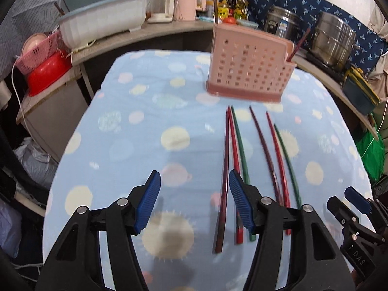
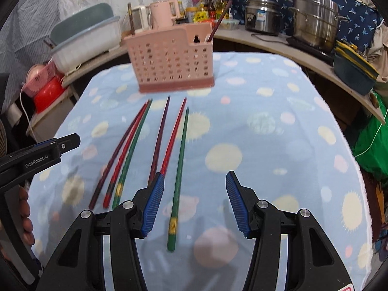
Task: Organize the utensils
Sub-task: 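Move both open tools back over the remaining chopsticks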
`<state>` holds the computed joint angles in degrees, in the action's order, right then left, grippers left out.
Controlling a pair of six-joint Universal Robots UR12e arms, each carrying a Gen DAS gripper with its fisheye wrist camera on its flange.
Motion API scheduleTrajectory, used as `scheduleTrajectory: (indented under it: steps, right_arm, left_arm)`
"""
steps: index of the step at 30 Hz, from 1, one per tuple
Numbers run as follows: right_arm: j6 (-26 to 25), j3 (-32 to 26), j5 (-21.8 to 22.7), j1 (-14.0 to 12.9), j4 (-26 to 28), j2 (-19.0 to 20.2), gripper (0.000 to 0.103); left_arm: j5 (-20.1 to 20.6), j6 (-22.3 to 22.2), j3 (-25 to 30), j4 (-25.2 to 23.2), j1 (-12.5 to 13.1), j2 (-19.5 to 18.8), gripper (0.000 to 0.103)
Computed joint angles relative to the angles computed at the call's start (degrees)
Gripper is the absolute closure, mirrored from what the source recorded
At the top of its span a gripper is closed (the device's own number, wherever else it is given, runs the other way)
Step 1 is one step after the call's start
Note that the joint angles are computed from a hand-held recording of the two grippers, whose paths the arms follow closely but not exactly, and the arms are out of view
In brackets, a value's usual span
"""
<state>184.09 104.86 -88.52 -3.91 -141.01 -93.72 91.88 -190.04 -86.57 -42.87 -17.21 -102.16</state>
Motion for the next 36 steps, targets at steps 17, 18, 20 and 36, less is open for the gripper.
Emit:
scheduleTrajectory:
  steps: [17, 18, 20, 36]
  right_arm:
    - [-1.05, 2.62, 0.46, 1.28, 2.44, -0.79, 0.057]
    - [-1.17, 2.66, 0.46, 1.37, 2.51, -0.73, 0.058]
    - [-1.38, 2.65, 0.59, 1.48, 2.69, -0.57, 0.06]
    - [-2.73, 3.11, -1.24, 2.06, 1.62, -0.06, 0.068]
  left_arm:
    - [-1.42, 1.39, -5.12, 1.14, -1.12, 2.08, 0.049]
    - [-1.52, 1.52, -5.23, 1.14, -1.17, 2.07, 0.049]
    - [-1.64, 1.66, -5.4, 1.29, -1.3, 2.0, 0.049]
    - [-0.63, 2.94, -6.02, 1.84, -1.66, 1.23, 0.068]
